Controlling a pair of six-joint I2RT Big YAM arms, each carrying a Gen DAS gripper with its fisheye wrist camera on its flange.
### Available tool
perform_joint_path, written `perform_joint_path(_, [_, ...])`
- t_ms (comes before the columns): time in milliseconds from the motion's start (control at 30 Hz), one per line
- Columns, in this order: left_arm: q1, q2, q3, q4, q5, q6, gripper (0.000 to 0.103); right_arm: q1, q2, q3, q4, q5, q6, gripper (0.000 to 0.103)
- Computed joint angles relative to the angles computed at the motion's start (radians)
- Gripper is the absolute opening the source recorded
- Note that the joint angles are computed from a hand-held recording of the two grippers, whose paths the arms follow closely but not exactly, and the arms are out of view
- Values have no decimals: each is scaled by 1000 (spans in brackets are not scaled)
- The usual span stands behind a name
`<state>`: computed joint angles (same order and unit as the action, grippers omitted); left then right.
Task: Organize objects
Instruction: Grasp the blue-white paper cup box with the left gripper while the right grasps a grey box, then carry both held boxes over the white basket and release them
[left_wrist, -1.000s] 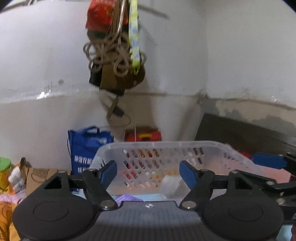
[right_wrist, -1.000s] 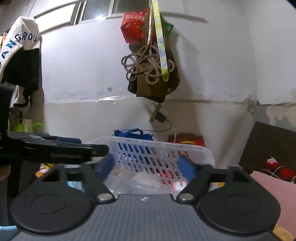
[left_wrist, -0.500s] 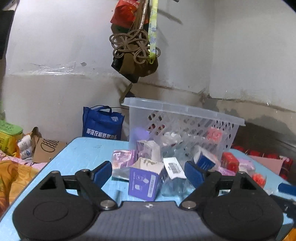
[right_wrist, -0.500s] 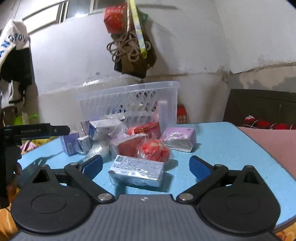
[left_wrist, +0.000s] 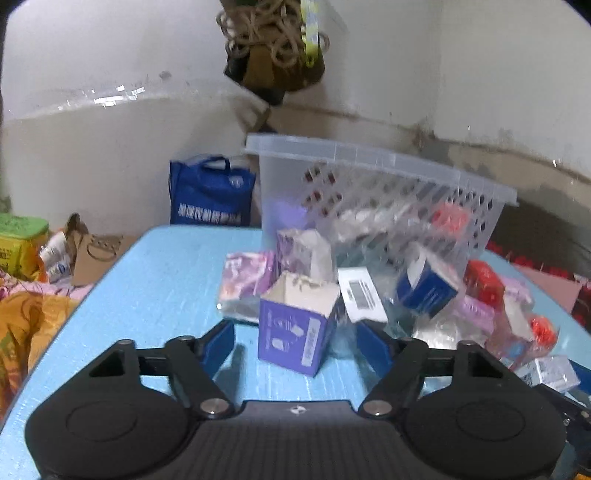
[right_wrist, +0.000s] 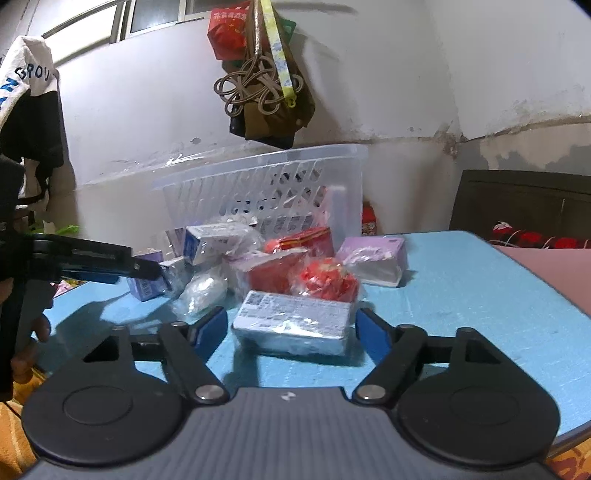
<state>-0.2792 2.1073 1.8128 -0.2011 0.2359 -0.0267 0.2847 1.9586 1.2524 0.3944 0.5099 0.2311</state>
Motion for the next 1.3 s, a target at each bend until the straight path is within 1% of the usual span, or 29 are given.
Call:
perform_joint_path(33, [-1, 7, 17, -31, -4, 6, 72, 2, 2, 0, 0, 4, -2, 71])
perform_joint_path(67, [-2, 14, 33, -60, -8, 15, 62, 5, 3, -2, 7, 10, -5, 71])
perform_joint_path(100, [-3, 19, 42, -74, -4, 25, 54, 7, 1, -11, 25, 12, -7, 71])
perform_joint_path(133, [-3, 17, 35, -66, -4, 31, 45, 8, -3, -20, 36, 9, -3, 71])
perform_joint_path(200, [-4, -1, -9, 1, -13, 34, 45, 8, -12, -37, 59, 7, 2, 71])
perform_joint_path(267, [-4, -30, -85, 118, -19, 42, 44, 9, -21, -52, 82, 14, -1, 71])
perform_joint_path(333, [-8, -47, -130, 192, -43, 46, 44, 8, -30, -67, 101, 18, 4, 71])
perform_joint_path(400, [-8, -60, -168, 260, -51, 35, 44, 6, -40, -78, 103, 24, 8, 71])
perform_joint_path(500, [-4, -77, -205, 314, -51, 14, 44, 3, -50, -91, 110, 38, 4, 70])
perform_joint_path(600, [4, -96, -227, 320, -21, 18, 45, -2, -66, -111, 130, 48, -4, 70])
perform_joint_path(667, [7, -109, -245, 338, -28, 14, 45, -10, -78, -125, 142, 51, 3, 70])
perform_joint_path(767, [19, -124, -257, 343, -21, -2, 45, -20, -93, -138, 154, 54, 5, 70])
perform_joint_path(833, [24, -132, -261, 340, -19, 2, 45, -26, -104, -142, 160, 44, 3, 70])
perform_joint_path(900, [27, -145, -274, 356, -5, 1, 45, -29, -110, -137, 164, 43, -22, 70])
perform_joint_path(1000, [23, -161, -286, 375, -2, 12, 45, -38, -114, -118, 164, 18, -45, 70])
perform_joint_path(1133, [18, -163, -265, 351, 7, 32, 45, -52, -113, -86, 136, -20, -56, 70])
perform_joint_path(1233, [21, -159, -235, 326, 34, 8, 45, -59, -111, -60, 125, -37, -82, 70])
perform_joint_path(1300, [21, -159, -211, 324, 54, 1, 45, -67, -113, -39, 119, -55, -93, 70])
